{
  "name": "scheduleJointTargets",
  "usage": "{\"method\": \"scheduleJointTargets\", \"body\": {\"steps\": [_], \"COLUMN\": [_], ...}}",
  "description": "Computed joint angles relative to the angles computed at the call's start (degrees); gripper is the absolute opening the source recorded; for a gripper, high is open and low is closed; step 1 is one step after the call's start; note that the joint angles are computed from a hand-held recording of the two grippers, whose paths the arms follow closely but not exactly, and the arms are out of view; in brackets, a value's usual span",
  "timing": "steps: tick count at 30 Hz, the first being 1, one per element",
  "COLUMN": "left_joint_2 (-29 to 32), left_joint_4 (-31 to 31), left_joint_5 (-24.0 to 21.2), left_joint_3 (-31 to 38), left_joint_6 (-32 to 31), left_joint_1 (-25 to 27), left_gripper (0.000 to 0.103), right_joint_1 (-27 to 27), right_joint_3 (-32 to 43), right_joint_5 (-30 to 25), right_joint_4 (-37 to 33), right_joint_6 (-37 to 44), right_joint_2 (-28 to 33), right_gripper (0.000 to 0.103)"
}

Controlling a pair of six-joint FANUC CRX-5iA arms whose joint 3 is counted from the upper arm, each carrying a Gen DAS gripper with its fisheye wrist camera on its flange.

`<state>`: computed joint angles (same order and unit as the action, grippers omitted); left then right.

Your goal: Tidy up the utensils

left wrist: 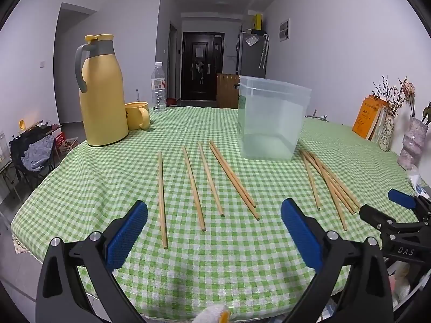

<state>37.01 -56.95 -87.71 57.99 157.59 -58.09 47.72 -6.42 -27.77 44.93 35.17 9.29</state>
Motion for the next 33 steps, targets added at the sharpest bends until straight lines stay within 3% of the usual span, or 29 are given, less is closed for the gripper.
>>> {"method": "scheduleJointTargets", "body": {"steps": [12,13,33], "left_joint_2": [1.07,-0.08,-1.01], "left_joint_4": [-1.81,-1.41,-2.96], "left_joint_5": [-0.90,0.00,0.57], "left_joint_3": [2.48,0.08,-1.31], "left_joint_6": [-0.71,0.68,2.58], "left_joint_1": [-1.37,-0.84,-1.50], "left_gripper": [0.096,0.096,0.096], "right_joint_1": [0.48,0.49,0.41], "right_joint_3": [0.63,0.60,0.12], "right_joint_5": [-0.49,-0.46,0.02], "right_joint_4": [-1.23,-1.14,-0.12], "right_joint_6": [1.06,0.95,-0.05], "right_joint_2": [-0.04,-0.05,-0.27], "right_gripper": [0.096,0.096,0.096]}}
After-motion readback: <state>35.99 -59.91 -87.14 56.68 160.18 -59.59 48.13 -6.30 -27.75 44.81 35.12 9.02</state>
